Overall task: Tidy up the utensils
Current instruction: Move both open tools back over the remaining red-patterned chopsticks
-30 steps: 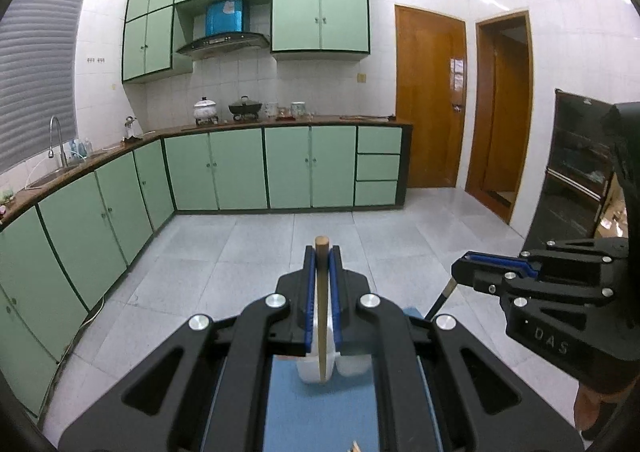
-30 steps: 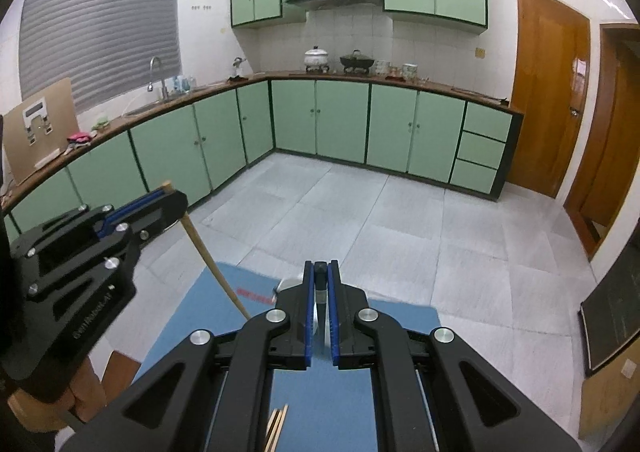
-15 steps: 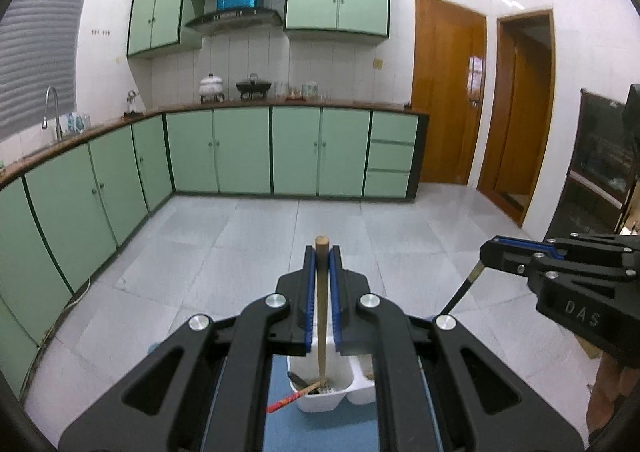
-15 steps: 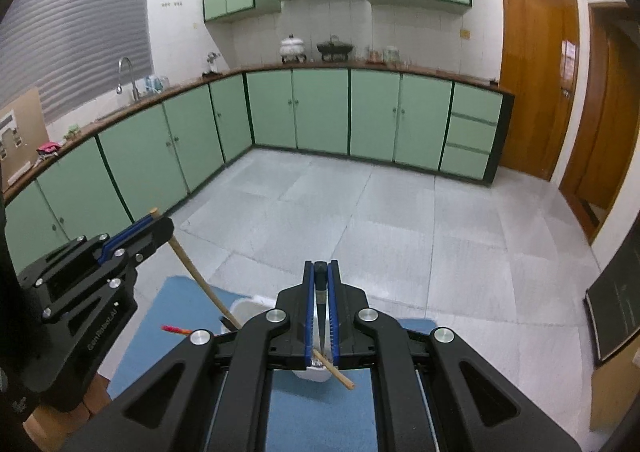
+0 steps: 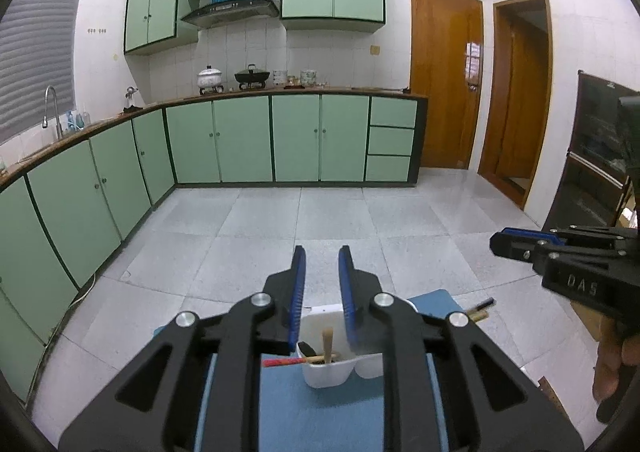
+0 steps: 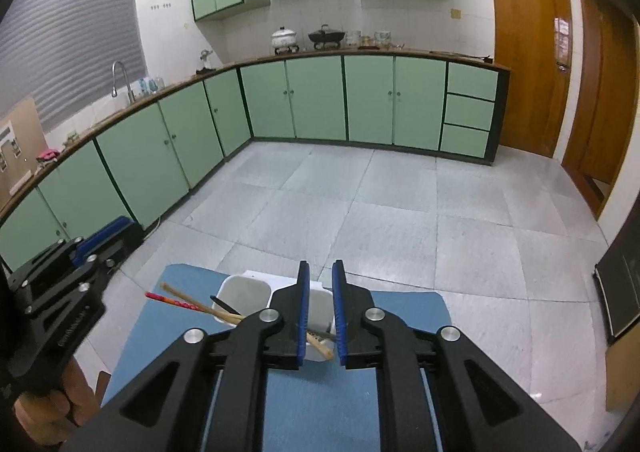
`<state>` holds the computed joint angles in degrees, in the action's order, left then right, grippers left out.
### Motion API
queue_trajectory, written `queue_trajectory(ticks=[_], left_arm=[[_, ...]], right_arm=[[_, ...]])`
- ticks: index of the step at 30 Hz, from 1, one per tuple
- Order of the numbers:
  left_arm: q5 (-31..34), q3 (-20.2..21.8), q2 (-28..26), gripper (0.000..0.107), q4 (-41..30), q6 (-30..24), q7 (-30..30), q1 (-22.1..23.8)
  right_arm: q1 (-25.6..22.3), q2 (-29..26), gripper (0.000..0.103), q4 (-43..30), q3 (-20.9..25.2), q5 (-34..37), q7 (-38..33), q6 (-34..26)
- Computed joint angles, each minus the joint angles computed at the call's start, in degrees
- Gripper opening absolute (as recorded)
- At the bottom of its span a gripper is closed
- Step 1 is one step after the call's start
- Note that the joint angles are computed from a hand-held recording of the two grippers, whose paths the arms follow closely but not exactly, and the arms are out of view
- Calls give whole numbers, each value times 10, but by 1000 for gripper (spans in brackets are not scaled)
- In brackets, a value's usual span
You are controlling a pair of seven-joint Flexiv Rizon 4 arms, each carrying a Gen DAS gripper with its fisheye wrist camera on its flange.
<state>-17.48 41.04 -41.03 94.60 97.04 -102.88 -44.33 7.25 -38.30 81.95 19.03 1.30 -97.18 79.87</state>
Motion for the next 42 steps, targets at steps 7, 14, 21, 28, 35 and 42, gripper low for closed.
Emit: queue_trajectory(ticks=[7,14,21,28,35,42], left_arm=[[-17,88,33,29,101,38,12,-119],[-70,103,80,33,265,128,20,-234],[-139,31,85,36,402,231,-11,-288],[-156,-99,57,36,482,308,-92,-259],[-125,-212,9,36,474,334,-123,-185],[-156,-264,-12,36,439,313,-59,-144]], right_arm=[[-63,66,13,100,59,44,-54,51],[-180,117,17,247,182,95,-142,135],[-306,85,20,436,310,79,-178,300],[-215,-4,23,580,259,96,-210,499],[-142,-63,23,616,202,97,-182,574],[-125,-46,23,632,158,43,-129,577]])
